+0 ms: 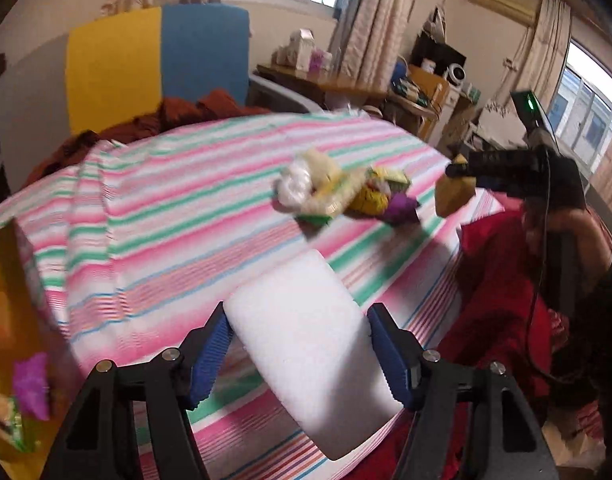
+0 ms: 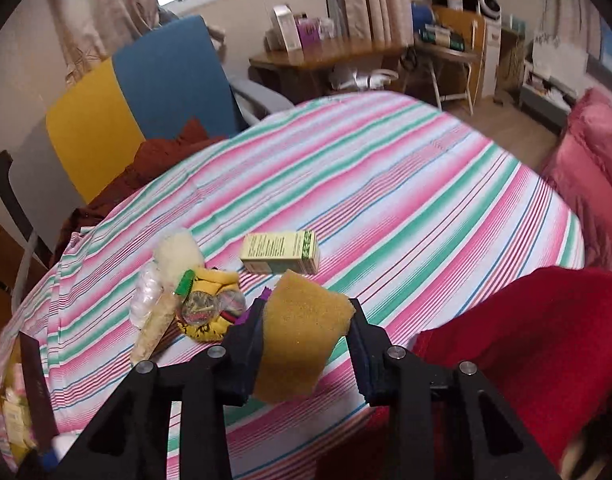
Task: Organize objects
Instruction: 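Carry the white block and yellow sponge into the gold tray and release both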
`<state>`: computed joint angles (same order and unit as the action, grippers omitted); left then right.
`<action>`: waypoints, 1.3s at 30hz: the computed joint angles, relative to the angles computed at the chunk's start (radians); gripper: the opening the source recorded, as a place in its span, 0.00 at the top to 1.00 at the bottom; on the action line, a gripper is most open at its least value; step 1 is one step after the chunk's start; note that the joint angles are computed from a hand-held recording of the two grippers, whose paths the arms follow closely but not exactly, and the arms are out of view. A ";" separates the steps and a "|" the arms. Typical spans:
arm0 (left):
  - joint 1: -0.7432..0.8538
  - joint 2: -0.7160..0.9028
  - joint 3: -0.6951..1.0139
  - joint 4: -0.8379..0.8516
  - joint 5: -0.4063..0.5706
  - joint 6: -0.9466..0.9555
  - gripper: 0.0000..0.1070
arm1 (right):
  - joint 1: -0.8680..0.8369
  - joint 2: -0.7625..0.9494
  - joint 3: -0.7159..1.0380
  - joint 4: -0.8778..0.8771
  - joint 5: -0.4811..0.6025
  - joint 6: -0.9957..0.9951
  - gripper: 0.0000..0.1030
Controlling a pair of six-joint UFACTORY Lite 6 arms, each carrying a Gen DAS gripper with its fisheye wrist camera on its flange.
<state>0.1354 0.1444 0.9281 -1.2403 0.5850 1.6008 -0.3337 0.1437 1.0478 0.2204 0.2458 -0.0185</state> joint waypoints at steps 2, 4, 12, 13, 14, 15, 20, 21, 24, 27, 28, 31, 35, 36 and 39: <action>0.053 -0.023 0.008 0.010 0.028 -0.022 0.35 | 0.040 -0.004 0.017 -0.088 -0.015 0.110 0.62; 0.111 -0.041 0.015 0.005 0.055 -0.033 0.35 | 0.062 -0.043 0.016 -0.100 -0.012 0.125 0.62; 0.317 -0.057 0.066 0.020 0.101 -0.070 0.35 | 0.317 -0.139 0.080 0.007 0.038 0.038 0.62; 0.349 -0.054 0.074 0.019 0.106 -0.069 0.35 | 0.360 -0.134 0.085 0.019 0.036 0.031 0.62; 0.378 -0.051 0.081 0.016 0.110 -0.068 0.35 | 0.406 -0.117 0.103 0.039 0.036 0.013 0.62; 0.406 -0.044 0.090 0.016 0.112 -0.067 0.35 | 0.455 -0.095 0.127 0.050 0.037 0.005 0.62; 0.539 0.005 0.137 0.022 0.120 -0.078 0.35 | 0.660 0.048 0.265 0.252 0.051 -0.165 0.62; 0.575 0.024 0.154 0.023 0.126 -0.086 0.35 | 0.690 0.072 0.284 0.293 0.054 -0.201 0.62; 0.650 0.065 0.193 0.030 0.133 -0.099 0.35 | 0.788 0.166 0.374 0.340 0.070 -0.238 0.62; 0.714 0.132 0.266 0.053 0.129 -0.128 0.35 | 0.866 0.286 0.513 0.429 0.117 -0.304 0.62; 0.732 0.154 0.290 0.062 0.124 -0.142 0.35 | 0.886 0.315 0.548 0.433 0.128 -0.305 0.62; 0.771 0.211 0.348 0.077 0.110 -0.175 0.35 | 0.950 0.448 0.711 0.366 0.168 -0.249 0.62; 0.784 0.234 0.363 0.097 0.094 -0.194 0.34 | 0.996 0.627 0.965 0.212 0.238 -0.095 0.61; 0.782 0.233 0.352 0.090 0.082 -0.178 0.33 | 1.000 0.683 1.063 0.165 0.284 -0.045 0.60; 0.774 0.267 0.370 0.127 0.068 -0.215 0.29 | 1.021 0.880 1.377 0.072 0.354 0.047 0.55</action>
<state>0.9094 0.4110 1.2981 -1.1128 0.6535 1.3855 0.6875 1.0240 2.4252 0.2926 0.6001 0.0290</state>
